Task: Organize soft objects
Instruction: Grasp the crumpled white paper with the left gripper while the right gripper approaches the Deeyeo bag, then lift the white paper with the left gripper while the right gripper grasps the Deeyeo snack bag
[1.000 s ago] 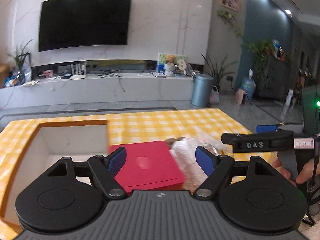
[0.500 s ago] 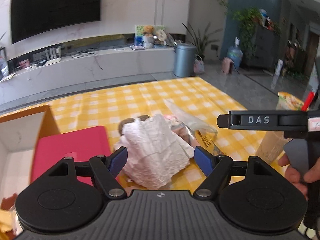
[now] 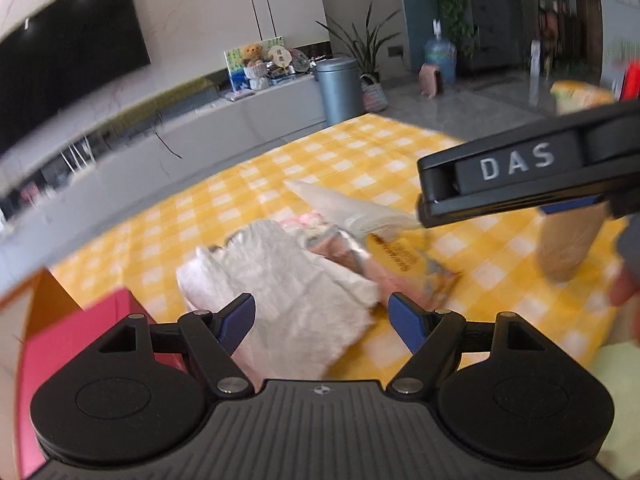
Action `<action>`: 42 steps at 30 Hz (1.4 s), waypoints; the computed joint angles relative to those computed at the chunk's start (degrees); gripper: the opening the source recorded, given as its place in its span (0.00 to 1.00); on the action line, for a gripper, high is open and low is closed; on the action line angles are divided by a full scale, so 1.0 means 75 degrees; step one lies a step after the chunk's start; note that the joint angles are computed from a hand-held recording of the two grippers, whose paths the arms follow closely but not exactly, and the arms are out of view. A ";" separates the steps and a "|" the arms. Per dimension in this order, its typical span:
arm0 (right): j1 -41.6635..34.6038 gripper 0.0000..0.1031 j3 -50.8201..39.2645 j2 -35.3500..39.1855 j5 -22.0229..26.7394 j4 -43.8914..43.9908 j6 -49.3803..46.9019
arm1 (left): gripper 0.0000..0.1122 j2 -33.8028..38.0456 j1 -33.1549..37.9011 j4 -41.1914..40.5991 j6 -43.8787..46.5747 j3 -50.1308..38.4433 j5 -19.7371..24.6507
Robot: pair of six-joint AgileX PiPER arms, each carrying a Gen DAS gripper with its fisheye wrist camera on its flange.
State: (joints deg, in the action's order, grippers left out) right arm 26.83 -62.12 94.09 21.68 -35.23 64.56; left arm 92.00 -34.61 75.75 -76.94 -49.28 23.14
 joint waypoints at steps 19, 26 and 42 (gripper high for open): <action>-0.0215 0.97 0.0007 0.0145 -0.0095 0.0831 -0.0656 | 0.34 0.1263 -0.0082 -0.0833 -0.0006 -0.1330 0.1675; -0.0168 0.97 -0.0088 0.0244 0.0095 0.0648 -0.0463 | 0.11 0.0605 0.0044 -0.1332 0.0552 -0.1056 0.1313; -0.0140 0.97 -0.0538 0.0828 0.0157 0.1362 -0.1274 | 0.10 -0.1962 0.1041 -0.4459 0.3372 -0.0049 -0.0514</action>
